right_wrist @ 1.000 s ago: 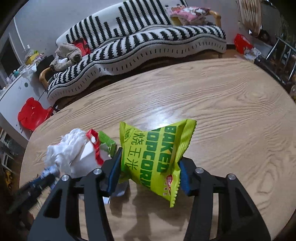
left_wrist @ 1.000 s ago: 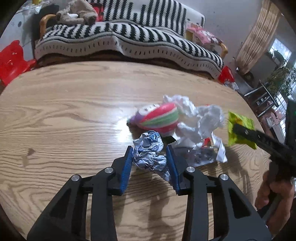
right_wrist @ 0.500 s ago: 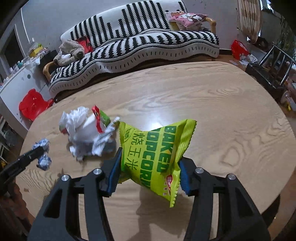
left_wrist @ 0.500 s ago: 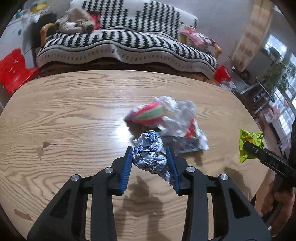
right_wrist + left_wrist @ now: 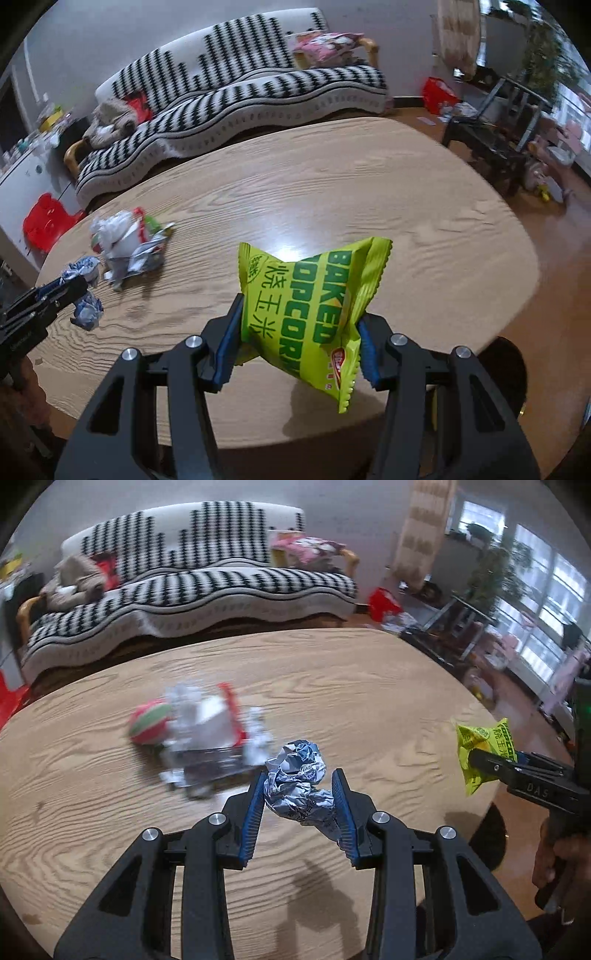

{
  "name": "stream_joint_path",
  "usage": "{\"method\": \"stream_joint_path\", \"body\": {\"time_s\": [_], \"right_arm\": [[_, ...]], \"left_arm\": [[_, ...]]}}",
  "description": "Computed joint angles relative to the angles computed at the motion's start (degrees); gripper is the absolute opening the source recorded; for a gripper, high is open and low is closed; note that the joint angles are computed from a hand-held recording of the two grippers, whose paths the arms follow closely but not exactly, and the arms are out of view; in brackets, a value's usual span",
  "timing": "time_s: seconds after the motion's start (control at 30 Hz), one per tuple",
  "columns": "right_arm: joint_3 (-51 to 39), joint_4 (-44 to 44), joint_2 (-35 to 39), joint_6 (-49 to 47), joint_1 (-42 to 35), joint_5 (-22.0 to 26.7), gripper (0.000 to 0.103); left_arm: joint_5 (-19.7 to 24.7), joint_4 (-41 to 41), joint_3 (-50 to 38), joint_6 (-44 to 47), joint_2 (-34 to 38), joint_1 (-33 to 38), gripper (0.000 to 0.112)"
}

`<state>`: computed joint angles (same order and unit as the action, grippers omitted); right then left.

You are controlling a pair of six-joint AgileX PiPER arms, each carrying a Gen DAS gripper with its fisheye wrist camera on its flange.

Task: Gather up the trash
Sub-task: 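Carry foil and popcorn bag over the black bin and release both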

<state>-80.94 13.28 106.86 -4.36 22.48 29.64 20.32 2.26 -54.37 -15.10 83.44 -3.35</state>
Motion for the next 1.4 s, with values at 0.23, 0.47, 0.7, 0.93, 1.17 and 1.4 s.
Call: {"method": "stream_joint_path", "body": {"time_s": [0.23, 0.47, 0.7, 0.93, 1.17, 1.4], "right_arm": [[10.3, 8.1, -7.9, -10.0, -12.8, -2.1, 0.053], [17.5, 18.0, -12.5, -22.0, -31.1, -0.2, 0.054], [16.3, 22.4, -9.3, -27.1, -46.8, 6.2, 0.054], [14.0, 22.9, -5.4, -28.3, -51.7, 9.8, 0.054], [14.1, 22.7, -5.2, -28.4, -51.8, 10.0, 0.054], [13.7, 22.5, -5.1, -27.9, -51.5, 10.0, 0.055]], "left_arm": [[-3.3, -3.1, -7.6, -0.4, 7.9, -11.1, 0.036], [-4.7, -9.7, -18.0, 5.7, 18.3, -23.7, 0.036], [-1.2, -20.1, -31.2, 15.6, 30.5, -31.3, 0.036], [4.6, -20.2, -45.5, 14.4, 42.8, -35.8, 0.036], [10.1, -19.7, -55.1, 13.5, 49.3, -35.9, 0.036], [11.8, -20.6, -58.7, 13.6, 51.6, -35.9, 0.037]]}}
